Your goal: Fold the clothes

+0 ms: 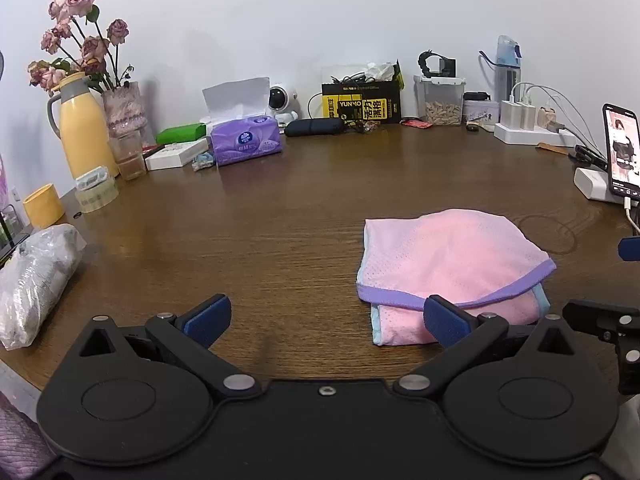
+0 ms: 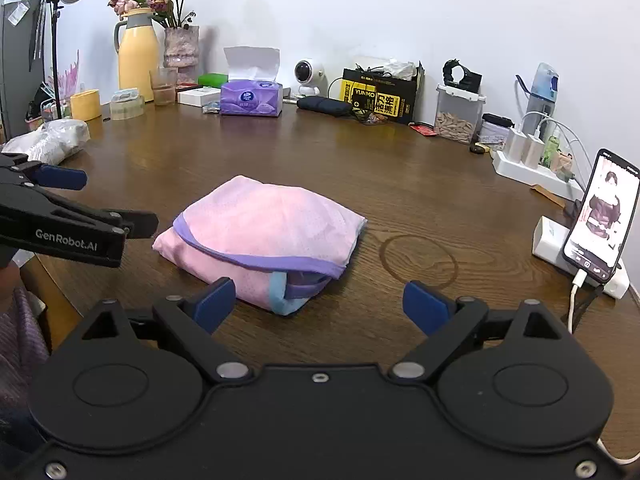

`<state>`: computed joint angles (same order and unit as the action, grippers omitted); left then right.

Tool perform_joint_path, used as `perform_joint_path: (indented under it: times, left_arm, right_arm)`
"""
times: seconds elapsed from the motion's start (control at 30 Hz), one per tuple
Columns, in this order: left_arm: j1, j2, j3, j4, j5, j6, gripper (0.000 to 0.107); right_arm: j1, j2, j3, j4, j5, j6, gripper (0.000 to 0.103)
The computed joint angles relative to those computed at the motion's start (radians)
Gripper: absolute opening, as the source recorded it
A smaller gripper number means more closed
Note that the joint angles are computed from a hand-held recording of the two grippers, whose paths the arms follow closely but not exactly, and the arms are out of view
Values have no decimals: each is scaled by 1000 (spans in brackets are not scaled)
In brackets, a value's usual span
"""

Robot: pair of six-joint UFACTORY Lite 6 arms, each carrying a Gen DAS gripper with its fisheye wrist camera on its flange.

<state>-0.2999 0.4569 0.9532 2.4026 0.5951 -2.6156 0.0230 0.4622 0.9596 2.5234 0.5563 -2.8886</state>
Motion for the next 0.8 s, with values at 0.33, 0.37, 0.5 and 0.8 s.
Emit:
perform_joint_path:
  times: [0.33,0.37,0.5,0.8]
  left_arm:
    - [5,3,8,-2,-21,4,103]
    - [6,2,8,-2,-20,4,103]
    - [4,3,9,-11,-20,9,103]
    - [-2,12,17,-22,-29,12,103]
  right_arm:
    - [-7,-5,-5,9,1,-20,94]
    - [-7,-5,-6,8,1,-20,94]
    - [10,13,6,42,0,-43,94]
    - [10,-9,-20,51,2,-53,94]
